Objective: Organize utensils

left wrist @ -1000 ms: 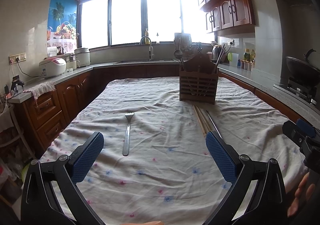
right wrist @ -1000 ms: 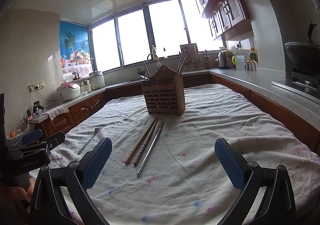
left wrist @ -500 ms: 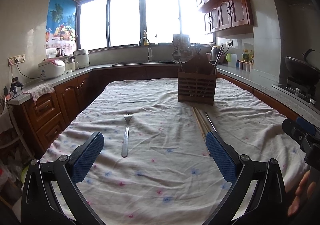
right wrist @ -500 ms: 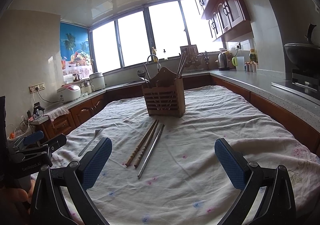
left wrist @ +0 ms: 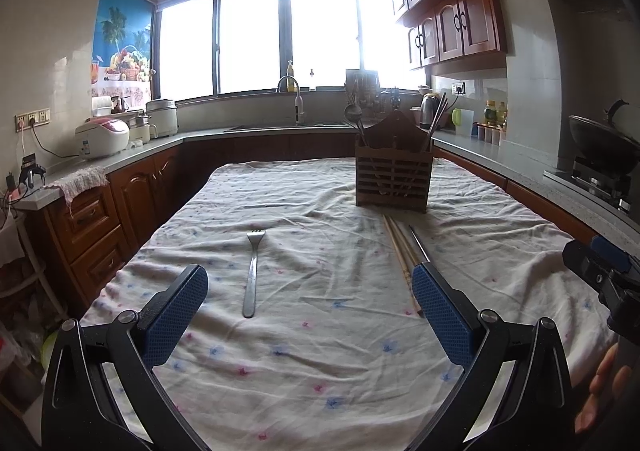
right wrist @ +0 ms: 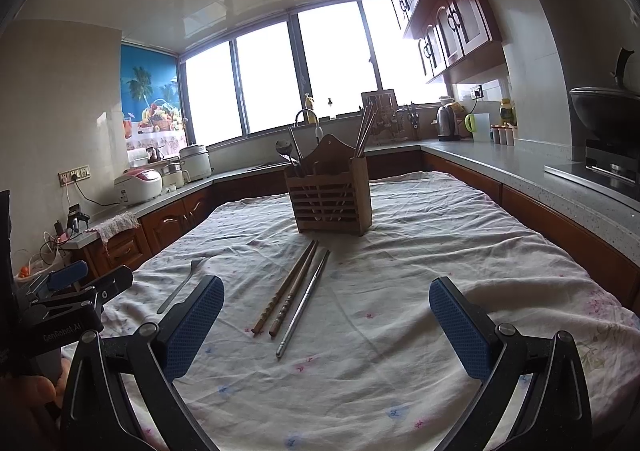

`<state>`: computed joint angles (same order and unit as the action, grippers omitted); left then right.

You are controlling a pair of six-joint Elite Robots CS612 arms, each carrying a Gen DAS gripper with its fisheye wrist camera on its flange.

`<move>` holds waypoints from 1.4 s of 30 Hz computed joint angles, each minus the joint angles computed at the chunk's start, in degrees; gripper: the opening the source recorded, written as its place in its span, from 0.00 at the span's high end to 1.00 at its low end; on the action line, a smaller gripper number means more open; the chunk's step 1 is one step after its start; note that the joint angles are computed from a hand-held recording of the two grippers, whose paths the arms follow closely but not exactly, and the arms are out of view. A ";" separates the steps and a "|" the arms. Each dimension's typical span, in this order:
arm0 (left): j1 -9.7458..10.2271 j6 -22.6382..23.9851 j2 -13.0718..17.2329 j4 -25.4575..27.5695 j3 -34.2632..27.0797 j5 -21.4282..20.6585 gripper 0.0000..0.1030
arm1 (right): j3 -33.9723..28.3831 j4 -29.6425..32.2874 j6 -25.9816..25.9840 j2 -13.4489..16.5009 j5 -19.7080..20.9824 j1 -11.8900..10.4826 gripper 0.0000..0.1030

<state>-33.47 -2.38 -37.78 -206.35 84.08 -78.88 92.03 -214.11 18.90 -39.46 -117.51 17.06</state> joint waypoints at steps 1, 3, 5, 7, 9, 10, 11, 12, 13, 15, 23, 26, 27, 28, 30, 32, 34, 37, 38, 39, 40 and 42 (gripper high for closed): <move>-0.01 -0.09 0.00 -0.03 0.02 -0.05 0.00 | -0.01 0.01 0.00 -0.01 0.01 0.00 0.00; 0.01 -0.08 0.02 -0.08 -0.01 -0.14 0.00 | -0.03 0.06 0.05 -0.02 -0.01 0.01 0.00; 0.05 0.00 0.02 -0.07 -0.05 -0.20 0.00 | -0.01 0.04 0.03 0.00 -0.05 0.00 0.00; 0.06 0.04 0.05 -0.08 -0.11 -0.23 0.00 | -0.05 0.06 0.07 0.00 -0.05 -0.01 0.00; 0.08 0.00 0.00 0.00 -0.07 -0.41 0.00 | -0.07 0.08 0.10 -0.01 0.02 -0.02 0.00; 0.09 0.05 0.01 0.04 -0.13 -0.42 0.00 | -0.03 0.04 0.08 0.00 0.00 -0.02 0.00; 0.08 0.10 0.01 0.07 -0.18 -0.42 0.00 | -0.03 0.04 0.08 0.00 0.00 -0.02 0.00; 0.08 0.08 0.01 0.14 -0.18 -0.43 0.00 | -0.09 0.09 0.06 0.00 -0.06 0.00 0.00; 0.08 0.05 -0.01 0.17 -0.17 -0.45 0.00 | -0.03 0.02 0.03 0.00 0.03 -0.02 0.00; 0.11 0.05 0.02 0.29 -0.29 -0.50 0.00 | -0.05 0.03 0.03 0.00 0.00 -0.01 0.00; 0.16 0.14 0.13 0.76 -0.57 -0.83 0.00 | -0.19 0.43 0.55 -0.11 0.04 -0.09 0.00; 0.16 0.24 0.21 0.92 -0.67 -0.91 0.00 | -0.20 0.44 0.61 -0.12 0.16 -0.15 0.00; 0.17 0.22 0.22 1.02 -0.70 -0.97 0.00 | -0.20 0.44 0.61 -0.12 0.16 -0.15 0.00; 0.18 0.16 0.23 1.02 -0.70 -1.03 0.00 | -0.21 0.47 0.66 -0.13 0.11 -0.13 0.00; 0.19 0.19 0.28 0.92 -0.77 -1.08 0.00 | -0.27 0.50 0.71 -0.13 0.14 -0.13 0.00; 0.21 0.28 0.39 0.90 -0.88 -1.12 0.00 | -0.23 0.41 0.62 -0.11 0.10 -0.13 0.00; 0.19 0.42 0.49 0.87 -1.01 -1.26 0.00 | -0.20 0.36 0.74 -0.08 0.11 -0.16 0.00; 0.19 0.58 0.59 0.85 -1.17 -1.41 0.00 | -0.20 0.48 0.95 -0.06 0.14 -0.20 0.00; 0.17 0.65 0.56 0.84 -1.14 -1.42 0.00 | -0.23 0.52 1.03 -0.05 0.14 -0.20 0.00; 0.19 0.70 0.55 0.82 -1.12 -1.48 0.00 | -0.25 0.52 1.10 -0.04 0.16 -0.21 0.00; 0.21 0.74 0.52 0.81 -1.10 -1.56 0.00 | -0.11 0.42 1.08 -0.05 0.24 -0.28 0.00; 0.22 0.69 0.48 0.92 -1.11 -1.63 0.00 | -0.10 0.39 1.08 -0.05 0.24 -0.29 0.00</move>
